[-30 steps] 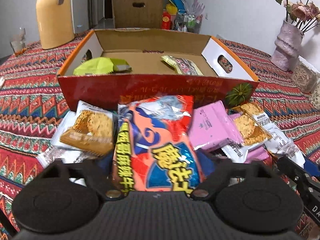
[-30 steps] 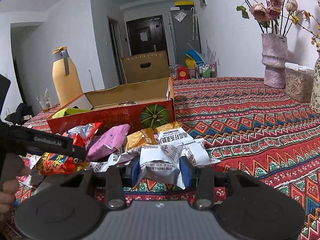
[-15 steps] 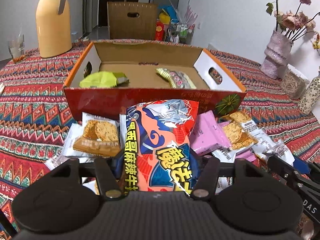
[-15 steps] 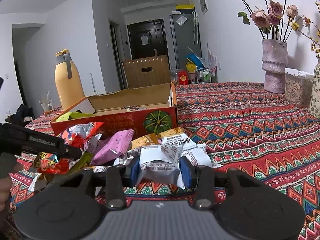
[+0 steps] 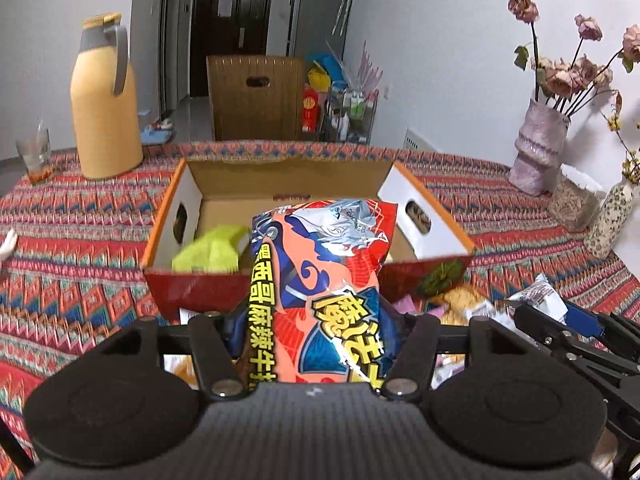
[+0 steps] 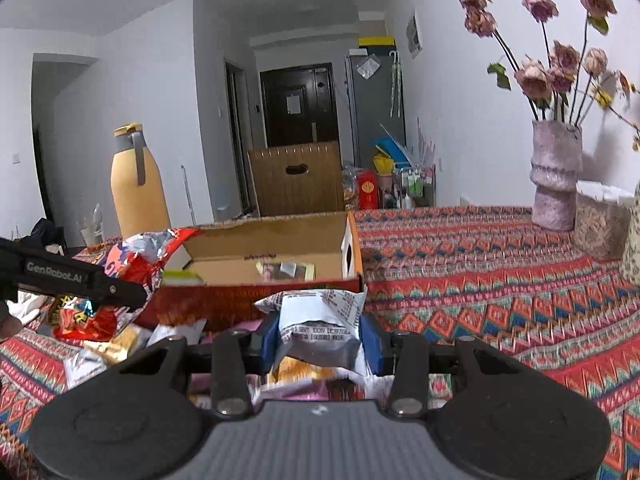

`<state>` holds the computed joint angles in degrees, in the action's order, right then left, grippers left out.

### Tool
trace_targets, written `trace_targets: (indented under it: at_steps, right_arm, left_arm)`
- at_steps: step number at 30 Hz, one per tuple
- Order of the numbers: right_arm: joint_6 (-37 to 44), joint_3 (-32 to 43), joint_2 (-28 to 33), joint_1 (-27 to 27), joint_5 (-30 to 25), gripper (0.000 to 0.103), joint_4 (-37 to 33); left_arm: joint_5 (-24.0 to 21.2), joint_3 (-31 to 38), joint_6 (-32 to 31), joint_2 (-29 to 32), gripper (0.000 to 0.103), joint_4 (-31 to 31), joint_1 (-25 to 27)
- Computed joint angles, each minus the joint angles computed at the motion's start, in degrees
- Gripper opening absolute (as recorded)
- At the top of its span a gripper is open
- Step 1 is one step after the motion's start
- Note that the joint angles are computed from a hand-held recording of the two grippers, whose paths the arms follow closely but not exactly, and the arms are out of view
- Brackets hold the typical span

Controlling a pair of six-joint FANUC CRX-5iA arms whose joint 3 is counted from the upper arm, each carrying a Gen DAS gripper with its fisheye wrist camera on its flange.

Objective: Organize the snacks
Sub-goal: 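Lower both held packets into the box and open both grippers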

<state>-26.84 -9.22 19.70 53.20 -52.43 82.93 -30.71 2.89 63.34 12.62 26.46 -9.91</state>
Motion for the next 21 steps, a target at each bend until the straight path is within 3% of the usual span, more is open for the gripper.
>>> trace_targets:
  at_steps: [10,21]
  right_arm:
    - [6.3,7.4,3.8,-3.5,2.2,0.042,1.4]
    - [14.9,18.2,10.4,-7.6,6.2,0.042,-2.8]
  left_arm:
    - [-0.5,7.3,2.4,4.0,0.061,-2.0,-0.4]
    - [-1.9,18.3,11.4,11.1,0.061,-7.4,-0.5]
